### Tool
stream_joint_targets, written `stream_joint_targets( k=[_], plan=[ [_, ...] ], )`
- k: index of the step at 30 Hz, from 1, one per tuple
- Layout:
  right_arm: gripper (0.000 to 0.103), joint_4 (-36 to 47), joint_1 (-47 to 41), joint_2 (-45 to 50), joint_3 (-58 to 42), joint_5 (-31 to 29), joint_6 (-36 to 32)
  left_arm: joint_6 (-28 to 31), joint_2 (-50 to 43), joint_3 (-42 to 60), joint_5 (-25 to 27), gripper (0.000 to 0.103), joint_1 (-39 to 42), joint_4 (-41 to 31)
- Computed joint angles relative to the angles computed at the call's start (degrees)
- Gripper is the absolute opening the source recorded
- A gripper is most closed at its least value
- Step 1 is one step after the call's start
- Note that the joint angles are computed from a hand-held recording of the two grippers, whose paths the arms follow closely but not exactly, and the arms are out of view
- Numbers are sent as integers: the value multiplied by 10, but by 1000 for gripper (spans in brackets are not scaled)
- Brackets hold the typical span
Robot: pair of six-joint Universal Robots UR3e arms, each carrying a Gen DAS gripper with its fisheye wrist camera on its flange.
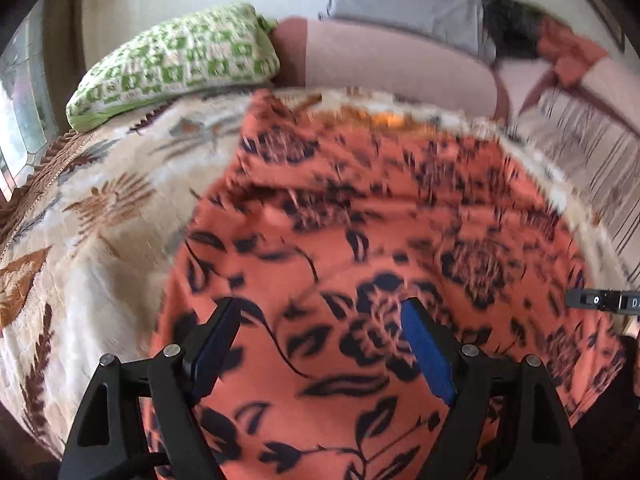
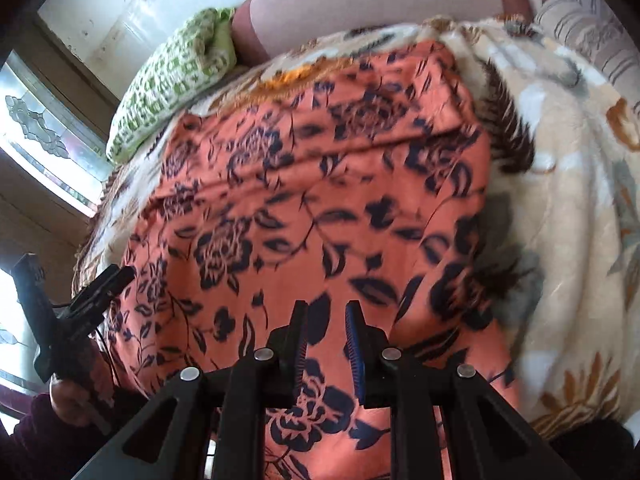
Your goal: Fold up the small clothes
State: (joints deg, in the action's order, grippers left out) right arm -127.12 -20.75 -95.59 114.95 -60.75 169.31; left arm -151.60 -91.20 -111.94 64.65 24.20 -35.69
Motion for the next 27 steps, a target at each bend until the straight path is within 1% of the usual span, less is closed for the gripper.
stream_joint_targets(
  k=[1, 2, 4, 5, 7, 8, 9, 11, 12, 13, 14, 15, 17, 18, 19, 20, 22, 24, 27],
  plan=[
    [22, 4, 4, 10, -2, -8, 6, 0, -10, 5, 18, 83, -11, -15],
    [22, 10, 14, 27, -8, -32, 18, -2, -21, 6, 47, 83, -24, -15],
    [22, -16, 1, 10, 22, -15, 9, 10, -12, -35, 61, 85, -33, 55],
    [22, -9, 0, 6, 22, -16, 1, 13, -9, -34, 75, 85, -42, 52],
    [22, 21, -9, -11, 20, -14, -24, 11, 1, -12, 75, 85, -42, 6],
    [22, 32, -17, -19, 19, -8, -33, 8, 14, -6, 63, 85, -33, -15],
    [22, 41, -32, -33, 22, 4, -43, 9, 27, -8, 52, 85, -21, -22],
    [22, 74, -93, -87, 41, 55, -91, 13, 56, -7, 40, 85, 8, -42],
    [29, 98, -128, -112, 47, 78, -115, 17, 68, -6, 34, 85, 23, -57],
    [40, 128, -174, -142, 51, 101, -141, 20, 81, -4, 28, 85, 44, -72],
    [70, 148, -203, -159, 49, 112, -156, 21, 92, -1, 23, 85, 66, -86],
    [85, 175, -243, -186, 53, 128, -175, 22, 94, 5, 18, 85, 90, -101],
    [85, 234, -316, -231, 62, 169, -226, 38, 114, 6, -3, 85, 141, -145],
    [85, 283, -348, -240, 54, 184, -262, 56, 129, 3, -17, 85, 170, -172],
    [85, 300, -356, -230, 44, 186, -273, 70, 132, 3, -24, 85, 189, -185],
    [85, 340, -368, -221, 30, 185, -297, 87, 134, 1, -28, 85, 204, -199],
    [85, 382, -372, -199, 16, 183, -313, 124, 136, 0, -28, 85, 226, -234],
    [84, 388, -370, -194, 18, 172, -313, 141, 133, 1, -24, 85, 234, -260],
    [84, 412, -362, -189, 22, 149, -312, 166, 143, 6, -41, 85, 257, -321]
  ],
)
